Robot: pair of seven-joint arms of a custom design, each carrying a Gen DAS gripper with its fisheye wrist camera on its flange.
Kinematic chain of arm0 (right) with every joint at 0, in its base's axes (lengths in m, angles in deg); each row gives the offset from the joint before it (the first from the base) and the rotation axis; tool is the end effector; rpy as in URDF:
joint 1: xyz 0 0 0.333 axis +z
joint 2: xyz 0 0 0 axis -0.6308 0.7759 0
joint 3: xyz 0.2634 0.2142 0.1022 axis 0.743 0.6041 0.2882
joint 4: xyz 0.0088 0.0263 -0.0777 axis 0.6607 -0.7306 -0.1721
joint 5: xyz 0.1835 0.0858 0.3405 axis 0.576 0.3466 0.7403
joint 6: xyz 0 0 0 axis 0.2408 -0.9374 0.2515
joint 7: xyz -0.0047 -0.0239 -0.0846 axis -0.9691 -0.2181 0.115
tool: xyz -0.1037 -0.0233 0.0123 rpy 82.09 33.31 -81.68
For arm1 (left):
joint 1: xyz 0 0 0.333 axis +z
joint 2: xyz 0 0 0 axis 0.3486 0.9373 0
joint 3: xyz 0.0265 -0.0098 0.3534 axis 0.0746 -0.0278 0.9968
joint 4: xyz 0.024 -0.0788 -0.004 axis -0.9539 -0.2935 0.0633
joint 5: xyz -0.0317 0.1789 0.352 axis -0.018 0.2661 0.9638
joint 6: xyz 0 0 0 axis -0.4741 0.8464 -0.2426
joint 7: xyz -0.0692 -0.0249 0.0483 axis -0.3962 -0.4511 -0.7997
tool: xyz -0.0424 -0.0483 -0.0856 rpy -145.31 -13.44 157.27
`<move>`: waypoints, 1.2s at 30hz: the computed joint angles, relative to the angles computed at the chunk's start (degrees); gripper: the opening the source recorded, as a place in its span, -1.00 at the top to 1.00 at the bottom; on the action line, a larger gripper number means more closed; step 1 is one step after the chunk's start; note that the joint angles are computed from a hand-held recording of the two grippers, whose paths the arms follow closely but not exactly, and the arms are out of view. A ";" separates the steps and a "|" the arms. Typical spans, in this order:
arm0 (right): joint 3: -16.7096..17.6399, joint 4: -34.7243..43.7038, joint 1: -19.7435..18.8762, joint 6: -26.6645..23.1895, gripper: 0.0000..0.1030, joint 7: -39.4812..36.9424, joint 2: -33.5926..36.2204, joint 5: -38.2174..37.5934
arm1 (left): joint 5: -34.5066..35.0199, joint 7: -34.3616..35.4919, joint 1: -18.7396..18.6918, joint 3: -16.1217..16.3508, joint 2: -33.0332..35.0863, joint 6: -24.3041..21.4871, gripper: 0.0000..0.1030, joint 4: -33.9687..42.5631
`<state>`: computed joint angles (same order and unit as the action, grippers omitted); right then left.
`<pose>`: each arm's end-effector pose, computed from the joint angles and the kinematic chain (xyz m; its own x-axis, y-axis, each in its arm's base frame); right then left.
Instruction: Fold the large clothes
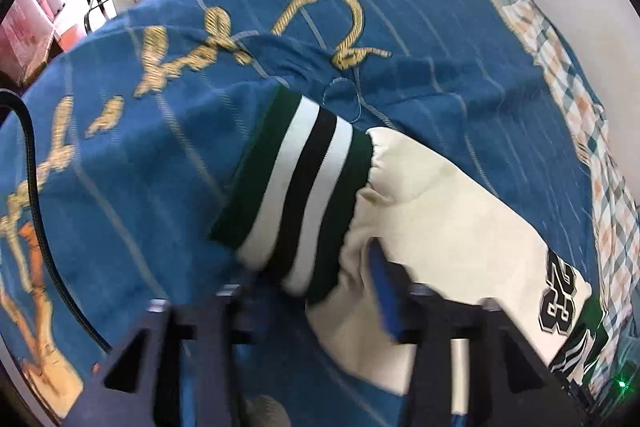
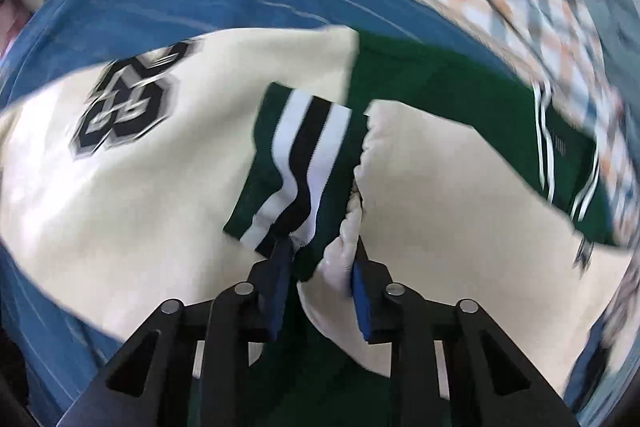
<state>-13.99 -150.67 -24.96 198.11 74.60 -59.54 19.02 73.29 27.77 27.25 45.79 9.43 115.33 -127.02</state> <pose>0.5976 0.1133 0.3637 -0.0620 -0.9851 0.1603 -0.9764 0.0265 -0.2145 0.6544 0.0068 0.4446 0.3590 -0.9078 0.2171 -0.8666 -0.4105 -0.2836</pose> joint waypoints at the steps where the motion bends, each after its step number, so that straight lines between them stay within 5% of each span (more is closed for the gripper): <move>1: 0.45 -0.46 -0.02 -0.70 0.42 -2.32 -0.51 -0.15 | 1.36 -0.46 -0.30 0.37 -1.65 0.77 -0.77 -1.61; 3: 1.17 -1.77 -1.00 -1.49 0.31 -5.75 -2.06 2.84 | 2.22 -0.69 -0.49 0.60 -4.00 2.42 -0.80 -4.59; 5: 2.47 -5.10 -4.31 -0.04 0.28 -12.01 -5.63 14.41 | 2.82 -1.60 -0.93 0.80 -6.41 1.71 -0.80 -6.86; 8: 2.12 -10.56 -7.36 1.15 0.12 -16.08 -12.24 27.37 | -4.54 -0.45 -0.88 0.29 -8.94 0.28 -0.80 -10.19; 12: 1.44 -16.46 -10.05 1.07 0.12 -9.35 -18.77 25.26 | -18.72 1.15 -1.06 -0.19 -8.04 0.60 -0.80 -12.89; 16: 1.30 -20.03 -12.50 0.80 0.07 -2.15 -20.32 23.86 | -11.28 -12.41 -3.18 1.22 -5.46 9.09 -0.80 -13.36; 20: 0.57 -20.38 -12.62 3.51 -0.05 -4.93 -19.46 31.49 | 1.89 -21.28 -4.63 2.44 0.31 9.05 -0.80 -5.65; 21: 0.95 -19.62 -12.57 3.71 -0.05 -4.78 -18.82 31.14 | 5.55 -22.47 -5.18 2.89 1.95 8.66 -0.73 -3.23; 22: 1.39 -19.31 -12.40 3.91 -0.05 -4.24 -18.72 30.59 | 9.65 -23.65 -5.97 3.54 3.37 7.27 -0.24 -0.60; 23: 1.55 -18.65 -12.14 4.48 -0.05 -5.00 -18.16 30.89 | 13.47 -24.96 -6.84 4.18 4.66 4.79 0.03 2.08; 24: 1.74 -17.71 -11.97 4.52 -0.06 -4.93 -17.44 30.51 | 15.91 -24.80 -6.91 4.20 5.34 3.59 0.69 3.78; 26: 1.47 -16.25 -11.54 5.07 -0.29 -7.34 -15.98 33.99 | 17.34 -22.07 -5.97 2.99 5.54 3.39 0.71 5.93; 27: 1.33 -15.21 -11.37 4.98 -0.60 -8.71 -15.14 36.63 | 18.56 -21.33 -5.94 2.80 4.77 4.08 0.72 6.14; 32: 4.11 -6.37 -12.46 2.42 -0.64 -24.21 -3.89 61.71 | 21.68 -19.23 -6.04 2.03 -1.00 6.63 0.72 4.92; 36: 2.60 -3.96 -10.22 0.97 -0.63 -20.81 -2.93 54.11 | 27.09 -20.00 -8.32 1.58 -4.13 6.84 0.73 6.67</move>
